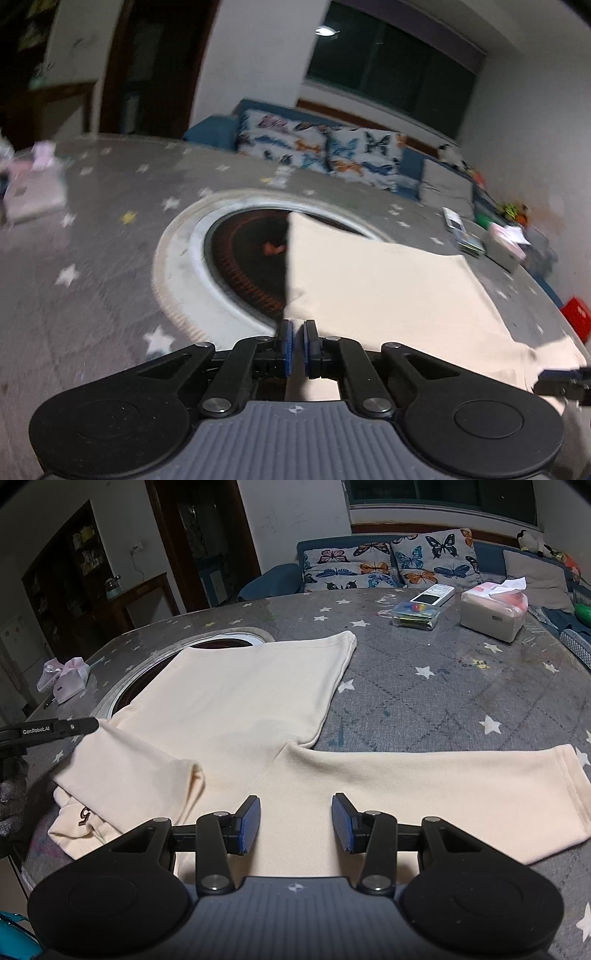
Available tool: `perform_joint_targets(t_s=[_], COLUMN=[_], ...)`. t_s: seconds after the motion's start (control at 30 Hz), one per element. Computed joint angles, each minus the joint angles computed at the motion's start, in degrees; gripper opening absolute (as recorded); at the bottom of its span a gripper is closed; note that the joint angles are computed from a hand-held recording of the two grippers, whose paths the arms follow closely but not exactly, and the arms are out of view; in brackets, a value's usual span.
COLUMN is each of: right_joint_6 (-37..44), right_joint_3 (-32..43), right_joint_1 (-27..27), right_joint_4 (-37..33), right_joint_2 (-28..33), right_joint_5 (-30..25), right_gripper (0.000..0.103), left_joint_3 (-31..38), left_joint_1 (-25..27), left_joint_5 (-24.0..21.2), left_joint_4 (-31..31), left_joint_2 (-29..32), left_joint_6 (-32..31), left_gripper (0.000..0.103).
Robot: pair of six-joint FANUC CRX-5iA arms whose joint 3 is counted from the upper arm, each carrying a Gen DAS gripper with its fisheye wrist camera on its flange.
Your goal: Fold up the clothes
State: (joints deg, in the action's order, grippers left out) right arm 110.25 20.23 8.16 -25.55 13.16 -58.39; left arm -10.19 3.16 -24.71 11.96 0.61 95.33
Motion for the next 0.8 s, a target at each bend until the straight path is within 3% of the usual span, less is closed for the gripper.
perform_joint_targets(t_s=[0.27,0.4,0.5,0.57,0.67,0.8], right_joint_6=[-0.6,6.8,10.2,11.2,12.0,11.0], right_joint_3=[-0.3,1.4,3.0,3.9,3.9,3.7], right_joint_1=[1.3,0.9,1.4,2.4,3.7,5.5], right_joint_4=[2.3,-3.5,-6.2,-6.6,-6.1,-2.9], right_joint_2=[-0.8,-1.6,-0.8,0.1,0.8,1.8], right_joint_5=[1.1,-1.4,-4.0,-5.1,-4.9,-4.1], right_gripper=[0.043,0.041,0.031,0.03,0.024,0.023], left_joint_3=[0.7,-2.1,-4.8,-6.5,-7.6,-7.1], left_joint_1=[-0.3,-0.3,-0.7,-1.0,-0.9,-0.4], left_joint_5=[-1.3,-0.2,-0.2,-0.4,-1.1,-3.7], left_joint_4=[0.5,5.2,10.4,13.3,13.1,8.9], left_joint_2=[-0.8,-3.4,-5.0,-6.0,-6.8,-7.2], left_joint_6=[-3.5,-11.3,-18.5,-22.8,-24.1,-21.5], left_gripper=[0.01,0.01,0.009,0.009,0.009,0.009])
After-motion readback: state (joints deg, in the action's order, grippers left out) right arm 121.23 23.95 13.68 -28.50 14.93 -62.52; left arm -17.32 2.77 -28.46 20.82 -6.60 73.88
